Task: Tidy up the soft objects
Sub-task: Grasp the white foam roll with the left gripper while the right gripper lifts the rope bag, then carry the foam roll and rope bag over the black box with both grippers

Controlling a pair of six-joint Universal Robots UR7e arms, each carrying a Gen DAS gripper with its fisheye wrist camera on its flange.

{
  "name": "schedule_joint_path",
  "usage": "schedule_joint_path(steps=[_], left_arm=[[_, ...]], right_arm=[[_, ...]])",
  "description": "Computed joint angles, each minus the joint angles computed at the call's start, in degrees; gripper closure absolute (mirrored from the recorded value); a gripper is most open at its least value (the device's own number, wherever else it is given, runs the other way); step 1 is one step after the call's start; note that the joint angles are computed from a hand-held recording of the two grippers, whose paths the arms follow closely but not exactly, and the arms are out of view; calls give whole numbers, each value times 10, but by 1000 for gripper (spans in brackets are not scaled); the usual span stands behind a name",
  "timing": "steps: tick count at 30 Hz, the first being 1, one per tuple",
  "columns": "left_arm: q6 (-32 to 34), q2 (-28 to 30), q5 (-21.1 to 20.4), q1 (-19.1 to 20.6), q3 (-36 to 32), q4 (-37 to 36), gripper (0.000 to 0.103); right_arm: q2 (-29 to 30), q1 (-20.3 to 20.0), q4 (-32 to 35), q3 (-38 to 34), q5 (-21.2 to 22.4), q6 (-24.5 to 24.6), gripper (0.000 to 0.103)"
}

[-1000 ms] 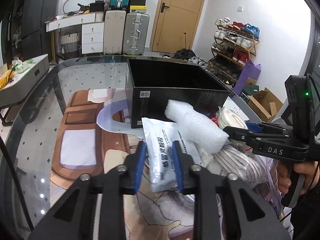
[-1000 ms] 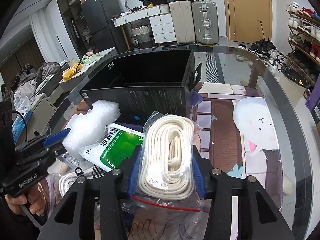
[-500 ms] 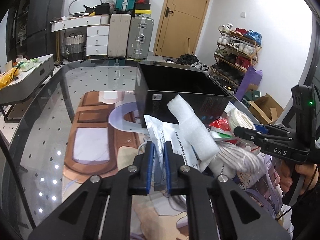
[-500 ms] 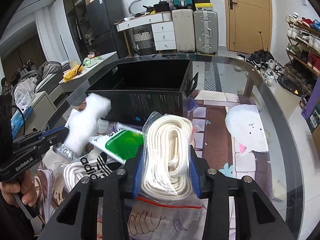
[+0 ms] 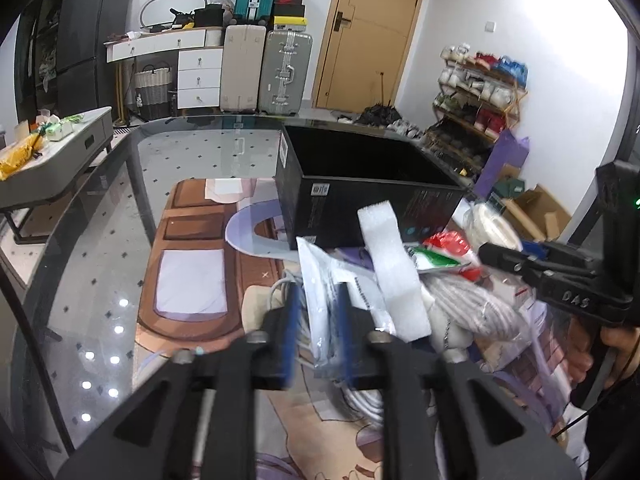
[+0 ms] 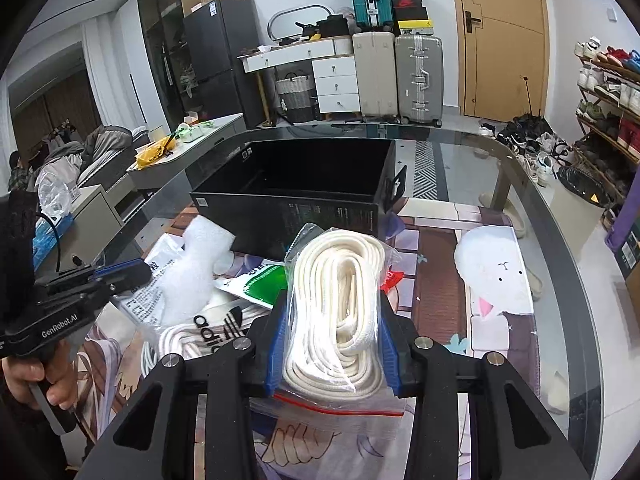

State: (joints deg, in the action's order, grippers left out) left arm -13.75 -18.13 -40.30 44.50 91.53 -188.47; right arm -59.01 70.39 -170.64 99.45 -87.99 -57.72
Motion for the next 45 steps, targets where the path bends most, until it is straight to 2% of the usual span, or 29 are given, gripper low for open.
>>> schedule_joint_path(steps=[1,4,10,13,16,23,24,26,27,28,36,45], left_arm=[[3,3,5,-2,-2,-2,48],[14,6,3,-5,-6,7,47],[22,19,30,-11,-29,54,46],[38,17,20,-13,-32,36,46],[47,14,-8,-11,-34,23,46],[37,29,-73,6,-71,57,47],[32,30,-77,8,-74,60,48],[27,33,-86,12,-81,63,70],[22,33,-91,14,-83,69,77],[21,34,-94,15,-83,69,79],[45,31,-85,4,-65,28,82],[67,17,-49,-13,-38,-25,82]], right_arm=[[-1,0,0,1,0,-1,64],[-3,0,1,2,2,-1,64],[-4,-1,0,4,3,-1,64],[-5,-2,-2,6,5,-1,64],[-5,-4,-5,7,10,-2,64],[-7,-5,-1,7,14,-5,64],[-6,-5,-2,7,14,-5,64],[-7,-5,-2,7,15,-4,64],[-7,-5,0,6,14,-5,64],[-7,-5,-1,7,14,-5,64],[-15,-5,-5,20,23,-14,64],[-33,0,-19,43,41,-26,64]])
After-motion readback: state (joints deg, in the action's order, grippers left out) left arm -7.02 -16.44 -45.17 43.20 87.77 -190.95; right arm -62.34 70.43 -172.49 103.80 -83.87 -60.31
